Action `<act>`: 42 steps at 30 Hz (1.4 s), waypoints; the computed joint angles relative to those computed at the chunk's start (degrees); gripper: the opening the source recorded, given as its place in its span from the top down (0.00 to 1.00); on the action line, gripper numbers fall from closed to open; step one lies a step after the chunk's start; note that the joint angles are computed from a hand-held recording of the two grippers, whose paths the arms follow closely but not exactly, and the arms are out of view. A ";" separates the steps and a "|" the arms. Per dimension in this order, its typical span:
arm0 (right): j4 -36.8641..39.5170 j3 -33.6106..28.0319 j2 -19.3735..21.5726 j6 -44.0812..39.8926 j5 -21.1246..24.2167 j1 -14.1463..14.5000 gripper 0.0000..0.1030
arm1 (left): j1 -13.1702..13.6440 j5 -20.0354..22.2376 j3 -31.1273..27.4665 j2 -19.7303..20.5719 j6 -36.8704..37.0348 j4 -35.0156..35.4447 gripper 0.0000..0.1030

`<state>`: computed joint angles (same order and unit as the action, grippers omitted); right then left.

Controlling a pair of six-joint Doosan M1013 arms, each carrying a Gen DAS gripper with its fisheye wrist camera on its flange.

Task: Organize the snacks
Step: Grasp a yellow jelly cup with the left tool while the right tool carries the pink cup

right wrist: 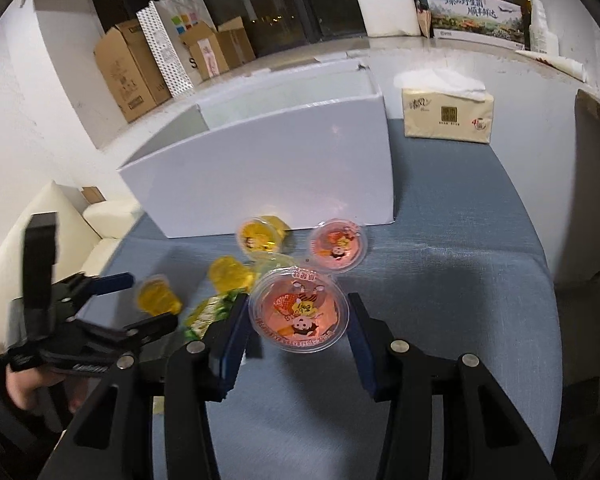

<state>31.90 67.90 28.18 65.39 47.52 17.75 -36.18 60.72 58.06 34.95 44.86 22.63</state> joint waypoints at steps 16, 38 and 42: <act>4.13 0.16 -1.89 -4.47 -0.84 0.76 0.50 | -0.16 -9.39 4.45 -4.76 -4.75 3.19 0.65; -9.41 -39.30 18.31 13.67 12.77 2.40 0.16 | 4.00 7.09 -27.42 10.40 1.05 3.16 0.06; -8.97 -35.55 16.85 15.86 10.10 1.82 0.01 | 4.15 4.73 -23.04 8.31 -1.58 2.97 0.00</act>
<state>22.92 32.35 45.03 81.25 57.62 19.57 -32.02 65.45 35.02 43.26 43.27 25.60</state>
